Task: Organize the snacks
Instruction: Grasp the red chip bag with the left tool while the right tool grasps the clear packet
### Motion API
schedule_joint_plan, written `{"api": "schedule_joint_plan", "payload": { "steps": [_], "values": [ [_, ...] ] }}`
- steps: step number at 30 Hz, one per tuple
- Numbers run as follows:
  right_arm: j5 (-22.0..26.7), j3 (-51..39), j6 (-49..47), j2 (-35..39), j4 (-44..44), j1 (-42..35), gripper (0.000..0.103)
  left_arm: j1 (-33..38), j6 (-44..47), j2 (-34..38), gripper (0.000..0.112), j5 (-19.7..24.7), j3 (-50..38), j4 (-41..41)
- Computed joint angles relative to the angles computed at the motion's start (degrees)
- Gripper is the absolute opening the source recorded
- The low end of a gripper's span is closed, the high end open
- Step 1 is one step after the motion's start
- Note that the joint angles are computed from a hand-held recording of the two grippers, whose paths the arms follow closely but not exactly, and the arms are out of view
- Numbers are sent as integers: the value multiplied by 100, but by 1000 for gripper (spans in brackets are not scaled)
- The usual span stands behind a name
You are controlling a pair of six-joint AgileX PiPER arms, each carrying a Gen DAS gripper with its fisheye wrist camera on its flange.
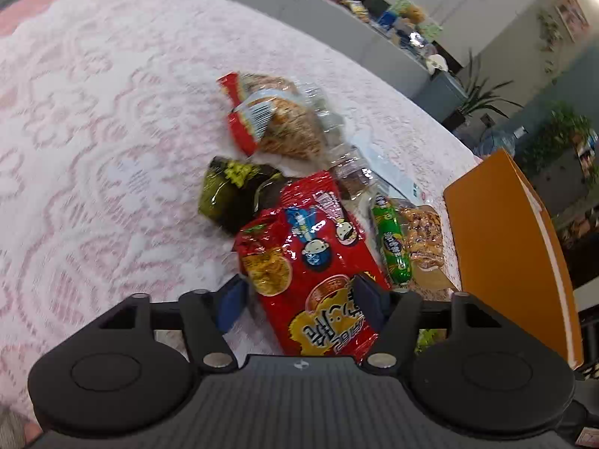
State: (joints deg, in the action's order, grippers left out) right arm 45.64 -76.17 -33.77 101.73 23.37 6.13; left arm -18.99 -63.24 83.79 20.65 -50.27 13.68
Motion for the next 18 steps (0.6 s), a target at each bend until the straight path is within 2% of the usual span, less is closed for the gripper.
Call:
{"api": "schedule_joint_plan", "payload": {
  "steps": [4, 8, 11, 12, 14, 15, 16, 17, 18],
  "values": [
    [84, -145, 330, 179, -410, 136, 88, -202, -338, 179, 90, 29, -124, 655],
    [152, -323, 589, 381, -502, 150, 81, -348, -527, 303, 93, 49, -214, 1085],
    [52, -209, 243, 306, -169, 112, 60, -457, -686, 374, 93, 70, -263, 1429],
    [9, -146, 158, 248, -108, 110, 58, -464, -684, 374, 92, 48, -261, 1438],
    [0, -88, 37, 198, -6, 86, 56, -429, -621, 334, 88, -81, -202, 1351],
    [10, -79, -15, 187, 85, 51, 55, -438, -821, 282, 82, -132, -145, 1508],
    [12, -80, -51, 177, 156, 22, 54, -463, -1103, 220, 68, -172, -89, 1750],
    [4, -74, -88, 164, 233, -4, 53, -475, -1365, 141, 64, -244, -14, 1997],
    [1, -70, -116, 155, 298, -25, 53, -502, -1654, 66, 53, -266, 40, 2254]
  ]
}}
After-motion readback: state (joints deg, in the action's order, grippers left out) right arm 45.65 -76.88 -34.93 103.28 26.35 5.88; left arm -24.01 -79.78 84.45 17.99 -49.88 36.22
